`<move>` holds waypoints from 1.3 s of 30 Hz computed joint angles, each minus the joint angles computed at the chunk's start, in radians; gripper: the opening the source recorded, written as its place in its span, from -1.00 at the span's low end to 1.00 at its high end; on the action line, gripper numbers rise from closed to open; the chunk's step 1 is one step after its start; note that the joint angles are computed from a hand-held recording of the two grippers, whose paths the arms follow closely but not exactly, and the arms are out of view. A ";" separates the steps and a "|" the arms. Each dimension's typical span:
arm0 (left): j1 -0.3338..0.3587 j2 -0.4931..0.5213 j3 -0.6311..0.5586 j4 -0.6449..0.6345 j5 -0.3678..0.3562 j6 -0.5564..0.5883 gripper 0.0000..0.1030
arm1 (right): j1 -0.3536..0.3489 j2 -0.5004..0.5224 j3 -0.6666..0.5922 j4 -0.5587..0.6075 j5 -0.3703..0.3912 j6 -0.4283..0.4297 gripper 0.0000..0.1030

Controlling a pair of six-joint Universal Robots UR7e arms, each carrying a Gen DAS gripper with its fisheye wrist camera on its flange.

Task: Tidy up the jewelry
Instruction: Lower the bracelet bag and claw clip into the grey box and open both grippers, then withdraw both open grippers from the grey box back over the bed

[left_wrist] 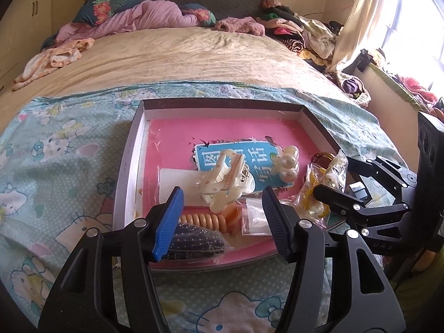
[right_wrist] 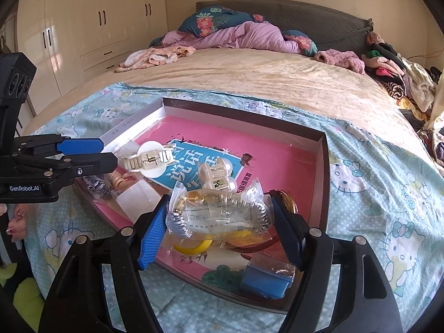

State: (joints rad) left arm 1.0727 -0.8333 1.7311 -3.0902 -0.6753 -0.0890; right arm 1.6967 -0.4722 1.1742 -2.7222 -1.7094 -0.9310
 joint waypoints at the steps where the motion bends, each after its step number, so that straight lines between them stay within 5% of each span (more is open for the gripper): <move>1: -0.001 -0.002 0.003 -0.002 0.001 -0.001 0.01 | 0.002 0.000 0.001 0.001 -0.002 0.000 0.38; 13: -0.025 -0.030 0.044 -0.021 0.017 -0.016 0.11 | 0.004 -0.068 0.093 -0.081 0.028 0.015 0.88; 22: -0.065 -0.059 0.092 -0.060 0.049 -0.024 0.28 | -0.006 -0.173 0.220 -0.158 0.079 0.031 0.91; 32: -0.125 -0.099 0.170 -0.131 0.095 -0.019 0.77 | -0.004 -0.268 0.343 -0.227 0.120 0.022 0.91; 39: -0.174 -0.112 0.244 -0.196 0.139 -0.024 0.81 | -0.006 -0.313 0.412 -0.282 0.137 0.027 0.91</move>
State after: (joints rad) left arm 0.8987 -0.9449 1.9756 -3.2863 -0.5368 -0.1131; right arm 1.6907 -0.7855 1.5864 -3.0038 -1.5728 -0.9040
